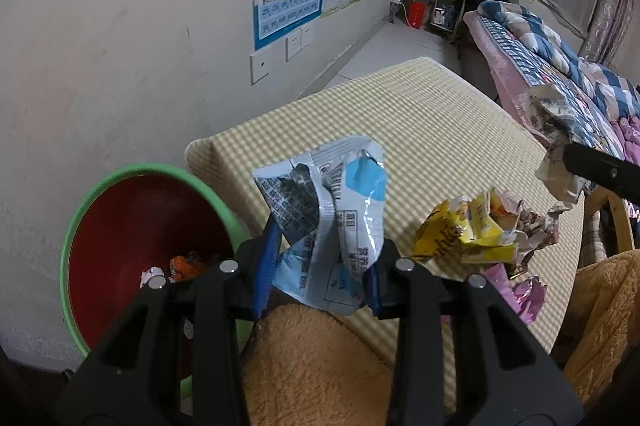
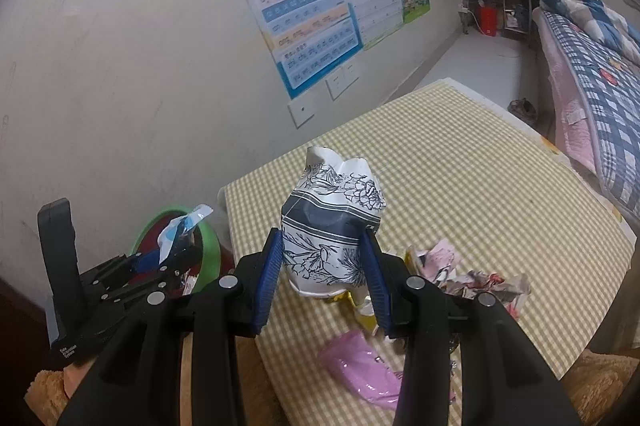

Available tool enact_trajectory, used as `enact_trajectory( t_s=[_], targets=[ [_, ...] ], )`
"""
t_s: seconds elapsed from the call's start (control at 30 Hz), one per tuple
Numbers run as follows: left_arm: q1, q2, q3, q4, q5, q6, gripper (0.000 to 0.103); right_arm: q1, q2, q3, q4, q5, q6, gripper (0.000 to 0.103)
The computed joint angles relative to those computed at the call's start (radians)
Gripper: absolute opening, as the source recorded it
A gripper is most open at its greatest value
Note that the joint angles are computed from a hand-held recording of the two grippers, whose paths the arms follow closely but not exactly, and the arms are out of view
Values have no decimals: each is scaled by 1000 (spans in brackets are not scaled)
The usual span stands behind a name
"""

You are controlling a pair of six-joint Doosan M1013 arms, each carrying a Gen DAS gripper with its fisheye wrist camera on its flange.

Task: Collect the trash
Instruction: 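Carry the paper cup and blue-white wrapper over the red bin with both tools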

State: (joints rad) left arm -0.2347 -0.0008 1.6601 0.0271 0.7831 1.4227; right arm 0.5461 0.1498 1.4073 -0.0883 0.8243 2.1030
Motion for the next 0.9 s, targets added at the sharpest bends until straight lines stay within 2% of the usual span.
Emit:
enact_trajectory(
  t_s=[0.5,0.9],
  targets=[
    [32,-26,25,67,-8,-68,35,26,15,-10,52,24,-83,39],
    [78,-36,44,30,-21,-60,35,51,61,-53,99,79,-158,39]
  ],
)
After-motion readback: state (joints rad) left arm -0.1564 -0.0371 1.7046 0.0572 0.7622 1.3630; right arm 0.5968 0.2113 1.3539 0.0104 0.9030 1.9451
